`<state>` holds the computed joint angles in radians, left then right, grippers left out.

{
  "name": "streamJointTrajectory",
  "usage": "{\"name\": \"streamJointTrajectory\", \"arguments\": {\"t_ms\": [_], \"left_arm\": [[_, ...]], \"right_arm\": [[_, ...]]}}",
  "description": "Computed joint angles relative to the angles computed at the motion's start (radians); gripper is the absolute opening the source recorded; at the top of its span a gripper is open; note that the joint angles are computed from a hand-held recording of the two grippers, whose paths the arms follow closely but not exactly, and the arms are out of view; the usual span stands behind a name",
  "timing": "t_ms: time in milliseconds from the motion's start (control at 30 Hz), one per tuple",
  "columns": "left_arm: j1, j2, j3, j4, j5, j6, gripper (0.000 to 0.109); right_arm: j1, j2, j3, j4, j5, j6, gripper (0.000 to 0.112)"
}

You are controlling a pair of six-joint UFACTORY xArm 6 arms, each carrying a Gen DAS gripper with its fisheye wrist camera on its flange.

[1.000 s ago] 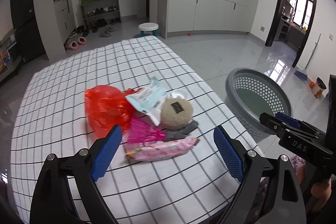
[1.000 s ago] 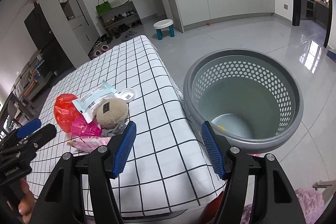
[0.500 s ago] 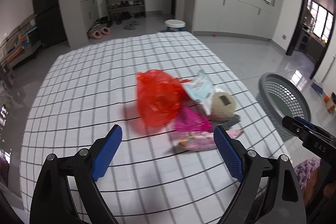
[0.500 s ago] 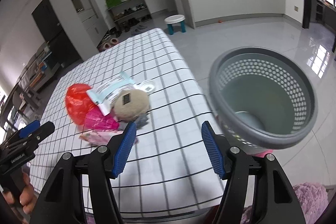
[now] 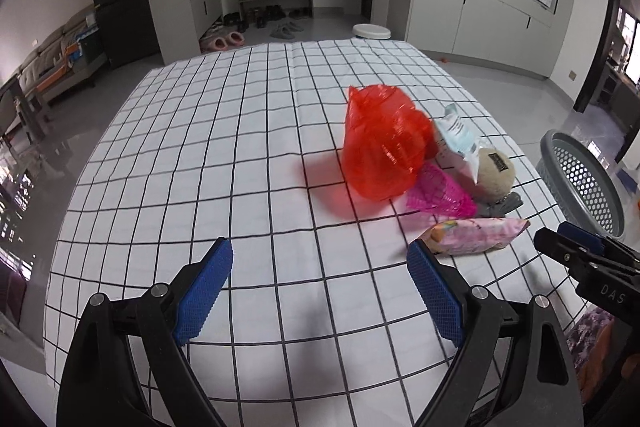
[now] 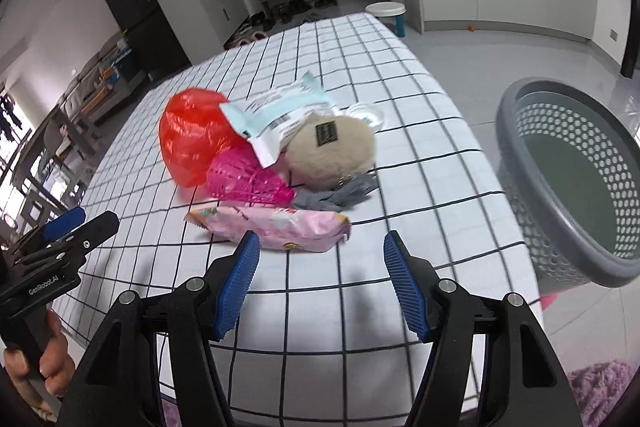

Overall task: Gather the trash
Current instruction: 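Grasp the pink candy wrapper with the right gripper and lift it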

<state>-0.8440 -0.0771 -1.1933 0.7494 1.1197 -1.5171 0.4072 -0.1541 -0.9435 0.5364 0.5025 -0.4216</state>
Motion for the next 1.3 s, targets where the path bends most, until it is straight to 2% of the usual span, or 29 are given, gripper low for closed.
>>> {"name": "streamJointTrajectory", "arguments": {"t_ms": [367, 567, 700, 1300], "left_arm": [[0.017, 0.033, -0.003, -0.015, -0.062, 0.005, 0.087], [0.023, 0.044, -0.006, -0.021, -0.075, 0.005, 0.087], [0.024, 0.045, -0.003, -0.026, -0.071, -0.001, 0.087], [0.016, -0.026, 0.065, -0.004, -0.043, -0.066, 0.087]], "right_arm": [[-0.049, 0.124, -0.083, -0.294, -0.056, 0.274, 0.062], [-0.054, 0.177, -0.122, -0.378, -0.039, 0.324, 0.062], [-0.031, 0.150, -0.091, -0.374, -0.038, 0.296, 0.062], [0.075, 0.005, 0.015, -0.187, 0.044, 0.103, 0.062]]}}
